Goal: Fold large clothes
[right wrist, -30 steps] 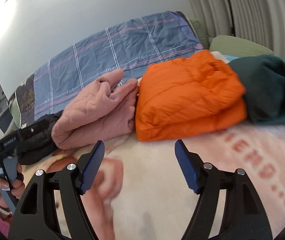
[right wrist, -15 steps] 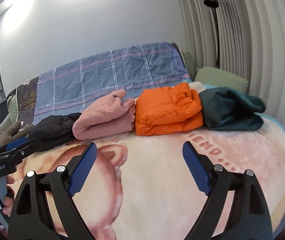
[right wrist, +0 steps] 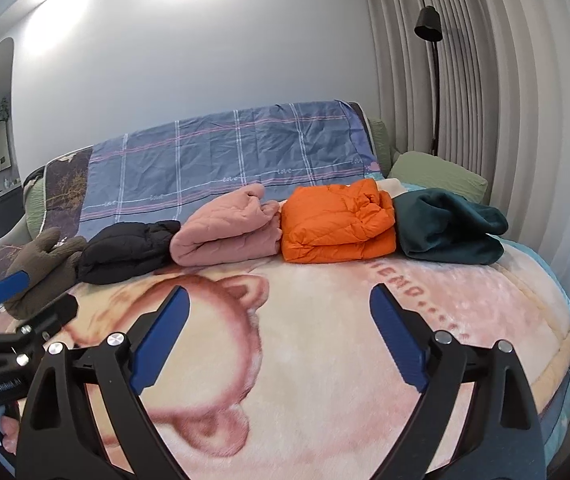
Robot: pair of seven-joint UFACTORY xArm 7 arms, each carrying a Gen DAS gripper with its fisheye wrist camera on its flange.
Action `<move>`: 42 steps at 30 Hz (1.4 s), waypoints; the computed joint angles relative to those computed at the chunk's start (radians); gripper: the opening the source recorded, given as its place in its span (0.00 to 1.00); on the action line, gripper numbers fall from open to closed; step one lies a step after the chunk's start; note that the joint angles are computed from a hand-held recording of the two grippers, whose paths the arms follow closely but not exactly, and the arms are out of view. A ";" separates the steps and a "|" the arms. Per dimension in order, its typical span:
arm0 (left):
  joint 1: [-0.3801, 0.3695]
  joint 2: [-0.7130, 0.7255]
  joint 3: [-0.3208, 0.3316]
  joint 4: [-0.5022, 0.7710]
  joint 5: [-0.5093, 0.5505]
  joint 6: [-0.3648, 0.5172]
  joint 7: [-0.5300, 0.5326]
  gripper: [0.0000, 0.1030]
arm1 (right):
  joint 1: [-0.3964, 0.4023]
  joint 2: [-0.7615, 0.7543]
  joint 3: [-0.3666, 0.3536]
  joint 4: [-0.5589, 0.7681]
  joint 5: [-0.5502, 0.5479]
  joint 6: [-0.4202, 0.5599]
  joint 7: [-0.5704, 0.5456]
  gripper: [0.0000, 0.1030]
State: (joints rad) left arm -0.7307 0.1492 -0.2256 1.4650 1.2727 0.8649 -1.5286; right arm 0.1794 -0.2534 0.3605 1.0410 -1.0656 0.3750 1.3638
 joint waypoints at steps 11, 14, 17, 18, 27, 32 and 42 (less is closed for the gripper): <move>-0.027 -0.030 -0.034 -0.033 0.026 0.108 -0.020 0.98 | -0.002 -0.042 0.021 -0.032 0.000 0.033 0.003 0.90; -0.040 -0.017 -0.042 -0.018 0.033 0.159 -0.014 0.98 | -0.006 -0.046 0.024 -0.036 0.007 0.034 -0.004 0.90; -0.061 0.001 -0.043 0.003 0.038 0.213 0.005 0.98 | -0.010 -0.049 0.024 -0.043 0.015 0.032 -0.009 0.90; -0.063 0.001 -0.041 0.005 0.031 0.210 0.009 0.98 | -0.012 -0.050 0.025 -0.046 0.017 0.031 -0.009 0.90; -0.063 0.015 -0.027 0.023 -0.016 0.186 0.030 0.98 | -0.019 -0.037 0.017 -0.055 0.043 0.037 -0.034 0.90; -0.062 0.026 -0.015 0.033 -0.045 0.180 0.044 0.98 | -0.018 -0.028 0.018 -0.049 0.034 0.043 -0.039 0.90; -0.052 0.027 -0.001 0.027 -0.091 0.167 0.037 0.98 | 0.008 0.000 0.006 -0.030 0.035 0.058 -0.060 0.90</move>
State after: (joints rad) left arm -0.7830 0.1764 -0.2267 1.4916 1.1819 1.0316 -1.4917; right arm 0.1877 -0.2531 0.3663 1.0109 -1.0303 0.4334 1.3042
